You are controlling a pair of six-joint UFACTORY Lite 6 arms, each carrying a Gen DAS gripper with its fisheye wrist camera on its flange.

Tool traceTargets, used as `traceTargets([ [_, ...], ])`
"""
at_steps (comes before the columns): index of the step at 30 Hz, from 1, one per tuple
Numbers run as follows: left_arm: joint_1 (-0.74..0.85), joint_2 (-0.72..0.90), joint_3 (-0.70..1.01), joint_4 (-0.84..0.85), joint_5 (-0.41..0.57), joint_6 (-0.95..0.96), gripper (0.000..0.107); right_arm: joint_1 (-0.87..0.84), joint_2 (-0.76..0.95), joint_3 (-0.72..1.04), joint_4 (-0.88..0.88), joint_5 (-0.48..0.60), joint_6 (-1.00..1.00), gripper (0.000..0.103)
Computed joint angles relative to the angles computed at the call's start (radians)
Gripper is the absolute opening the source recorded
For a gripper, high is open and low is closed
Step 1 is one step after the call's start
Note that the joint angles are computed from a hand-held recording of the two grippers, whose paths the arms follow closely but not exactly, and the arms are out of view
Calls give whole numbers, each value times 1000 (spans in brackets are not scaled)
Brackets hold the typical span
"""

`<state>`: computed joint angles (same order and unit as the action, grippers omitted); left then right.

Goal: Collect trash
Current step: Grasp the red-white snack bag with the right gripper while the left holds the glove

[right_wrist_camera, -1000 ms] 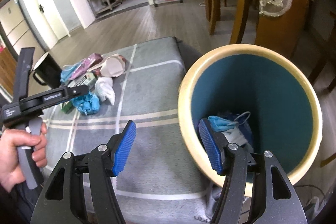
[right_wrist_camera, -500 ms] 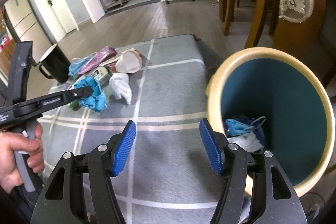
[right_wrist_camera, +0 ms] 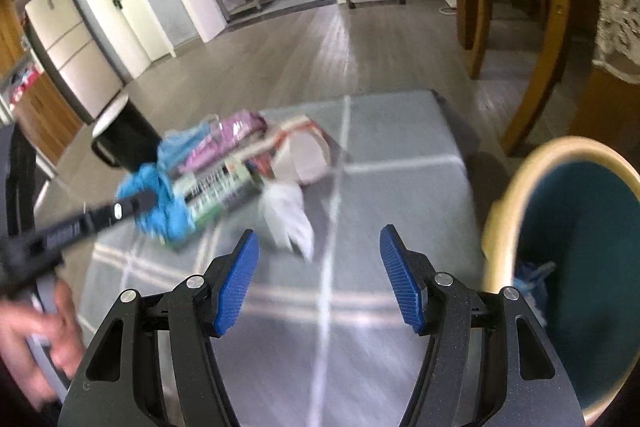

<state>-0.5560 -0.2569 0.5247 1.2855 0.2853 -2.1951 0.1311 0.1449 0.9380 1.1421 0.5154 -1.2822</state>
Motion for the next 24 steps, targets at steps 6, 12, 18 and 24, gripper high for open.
traceTargets([
  [6,17,-2,5,17,10,0,12,103,209,239,-74,-30,213,64],
  [12,59,-27,-18,48,-5,-21,12,162,383,427,-155,-44,369,64],
  [18,90,-16,-16,104,-31,-65,12,199,499,559,-300,-37,540,33],
  [24,69,-4,-3,115,-12,-76,12,166,458,498,-208,-37,439,19],
])
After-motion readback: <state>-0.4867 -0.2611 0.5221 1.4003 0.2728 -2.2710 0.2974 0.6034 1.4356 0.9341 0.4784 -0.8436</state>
